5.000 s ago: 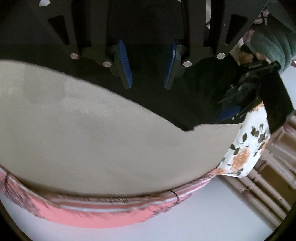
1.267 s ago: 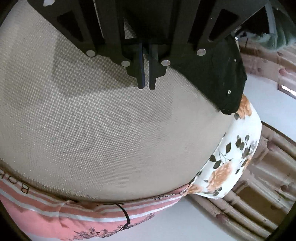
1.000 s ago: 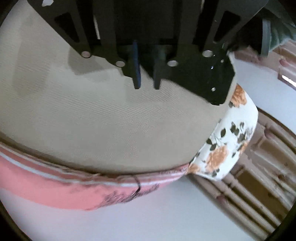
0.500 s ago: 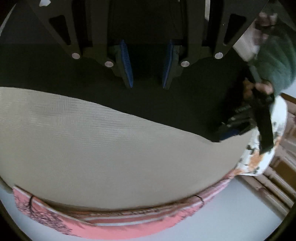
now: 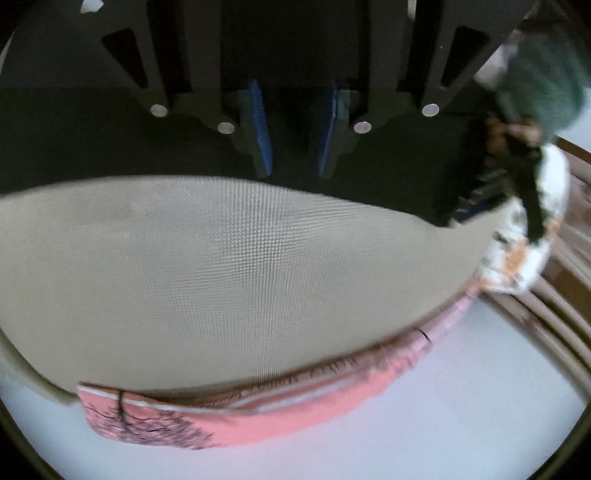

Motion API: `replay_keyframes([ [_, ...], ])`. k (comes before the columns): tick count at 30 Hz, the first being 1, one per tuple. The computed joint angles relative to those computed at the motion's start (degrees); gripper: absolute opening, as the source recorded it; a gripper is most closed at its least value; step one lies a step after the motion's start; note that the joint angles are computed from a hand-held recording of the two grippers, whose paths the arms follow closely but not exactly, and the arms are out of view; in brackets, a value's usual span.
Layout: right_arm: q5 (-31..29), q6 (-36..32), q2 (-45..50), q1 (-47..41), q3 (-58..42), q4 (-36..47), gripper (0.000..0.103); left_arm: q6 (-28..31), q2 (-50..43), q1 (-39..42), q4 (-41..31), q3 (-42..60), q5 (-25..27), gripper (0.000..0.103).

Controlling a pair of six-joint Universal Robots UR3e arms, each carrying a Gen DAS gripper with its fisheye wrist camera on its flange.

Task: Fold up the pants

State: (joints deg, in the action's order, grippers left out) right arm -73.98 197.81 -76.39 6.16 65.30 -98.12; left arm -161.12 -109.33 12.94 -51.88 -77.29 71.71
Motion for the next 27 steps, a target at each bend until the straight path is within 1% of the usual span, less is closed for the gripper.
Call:
replay_keyframes([
  [1,1.6,0.1,-3.9,-2.1,2.7,0.3,0.031,1.0,2.9,0.2,1.1,-2.8,-0.2,0.076],
  [3,4.2,-0.7,-10.7,-6.4,7.0,2.0,0.039,2.7,7.5,0.6,2.1,-7.0,-0.9,0.076],
  [4,5.4,-1.8,-14.3,-9.2,9.0,4.0,0.040,3.3,9.3,0.9,1.6,-8.4,-1.7,0.076],
  [5,6.9,-3.9,-18.8,-13.4,11.1,7.6,0.040,3.8,11.2,1.1,0.8,-9.9,-2.4,0.076],
  [7,7.7,-6.4,-24.6,-19.6,13.4,13.0,0.040,4.5,15.7,1.3,-0.4,-13.7,-3.7,0.076],
  [9,8.8,-12.2,-30.7,-29.0,15.1,22.4,0.040,5.0,19.4,1.4,-1.4,-16.9,-4.9,0.076],
  [10,8.1,-14.6,-33.1,-32.9,15.4,26.1,0.040,5.1,21.5,1.0,-2.1,-18.8,-5.1,0.076],
  [11,7.8,-18.9,-35.5,-38.1,15.3,31.6,0.040,5.1,23.0,0.9,-2.6,-20.2,-5.7,0.076],
  [12,7.8,-22.4,-36.7,-41.9,15.0,35.4,0.040,5.1,23.9,0.8,-3.1,-21.0,-6.2,0.076],
  [14,5.6,-28.2,-39.8,-49.7,15.4,40.7,0.040,4.9,25.4,0.1,-4.5,-22.6,-6.8,0.076],
  [15,6.1,-32.7,-40.7,-54.3,15.0,44.8,0.040,4.8,25.7,-0.4,-4.9,-23.1,-6.7,0.076],
  [17,6.9,-39.9,-42.8,-62.7,15.9,51.3,0.040,4.0,25.9,-2.2,-4.5,-24.0,-5.2,0.076],
  [19,6.9,-44.8,-43.2,-67.4,16.9,54.9,0.040,3.6,26.1,-3.8,-4.8,-24.5,-4.0,0.076],
  [20,6.9,-48.2,-43.6,-70.7,17.5,57.3,0.040,3.4,26.4,-4.1,-4.8,-24.8,-3.7,0.076],
  [22,6.9,-50.7,-44.1,-73.3,18.7,58.7,0.039,2.7,26.5,-5.0,-4.9,-24.9,-2.9,0.076],
  [23,7.2,-55.1,-43.8,-76.9,18.0,62.0,0.039,2.2,26.4,-5.3,-4.7,-24.9,-2.4,0.076],
  [26,8.4,-59.5,-43.1,-79.1,19.0,63.8,0.037,0.9,25.9,-6.1,-4.8,-24.8,-1.5,0.076],
  [27,9.0,-61.1,-42.8,-79.9,19.5,64.4,0.036,0.3,25.3,-6.8,-4.9,-24.4,-0.3,0.076],
])
